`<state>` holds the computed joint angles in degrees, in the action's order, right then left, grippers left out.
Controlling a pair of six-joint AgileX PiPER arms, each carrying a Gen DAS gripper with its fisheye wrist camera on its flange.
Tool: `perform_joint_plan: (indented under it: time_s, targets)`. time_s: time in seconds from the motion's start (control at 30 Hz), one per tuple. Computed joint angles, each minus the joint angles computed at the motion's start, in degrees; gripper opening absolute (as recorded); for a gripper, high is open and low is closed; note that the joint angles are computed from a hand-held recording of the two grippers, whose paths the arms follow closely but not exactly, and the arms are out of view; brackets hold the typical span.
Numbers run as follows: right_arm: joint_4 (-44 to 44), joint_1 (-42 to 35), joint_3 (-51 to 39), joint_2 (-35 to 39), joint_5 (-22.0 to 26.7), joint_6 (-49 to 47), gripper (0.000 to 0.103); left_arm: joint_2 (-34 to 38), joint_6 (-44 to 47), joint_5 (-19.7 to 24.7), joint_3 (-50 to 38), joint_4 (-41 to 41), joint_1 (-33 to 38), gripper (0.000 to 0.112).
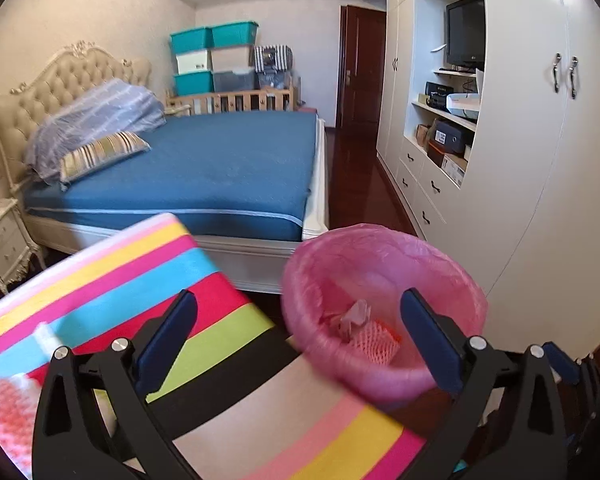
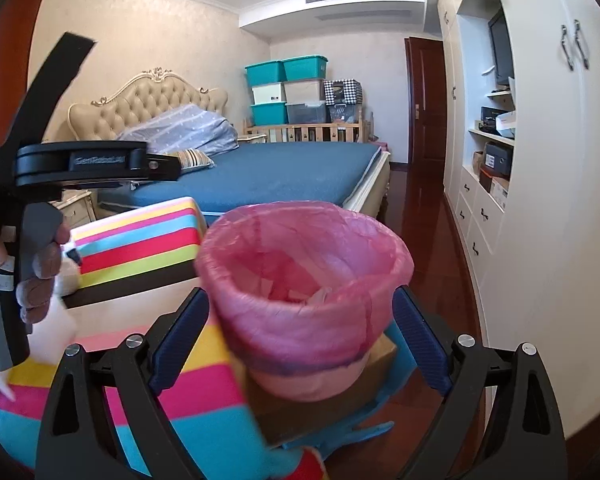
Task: Collect trash
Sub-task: 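Move both tools back over the table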
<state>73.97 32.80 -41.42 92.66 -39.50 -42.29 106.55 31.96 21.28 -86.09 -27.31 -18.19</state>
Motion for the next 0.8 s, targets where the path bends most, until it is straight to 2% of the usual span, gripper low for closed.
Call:
perform_joint_plan:
  time_s: [0.03,0.17,0.23,0.33,0.37,0.5,0.6,0.8]
  targets:
    - [2.02,1.73,0.24,-0.36,-1.16,-0.54,0.093,-2.64,2.84,-0.90,3.36,-1.89,0.72,0.098]
    - [7.73,9.77,0.17,-0.45,-5.51,-1.40,0.093,-13.60,23.57,-2.84,17.25,-18.34,5.65,0.098]
    - [10.51,13.99,-1.87,1.05,-7.62,-3.45,0.093,-19.03,35.03,-0.84,23.48,-26.88,10.14,0.098]
    - [12.31,17.57,-5.50,3.09,-7.14,-5.94,0.093,-25.06,51.44,4.18,31.20,-38.32,19.40,0.098]
    - [13.12,18.92,-7.37,4.16,-6.97,-7.60,0.093,-26.67,56.39,7.22,33.41,-41.28,24.16,0.098]
    - [14.93,23.06,-14.69,8.71,-5.42,-11.94,0.093,-29.10,68.08,16.52,38.16,-46.15,40.67,0.098]
    - [15.88,25.37,-20.16,12.38,-3.53,-14.16,0.093,-28.17,73.98,22.07,39.14,-47.00,51.83,0.098]
    - [17.38,28.68,-27.94,17.44,-0.61,-20.65,0.093,-21.30,77.98,30.85,35.88,-44.16,68.50,0.098]
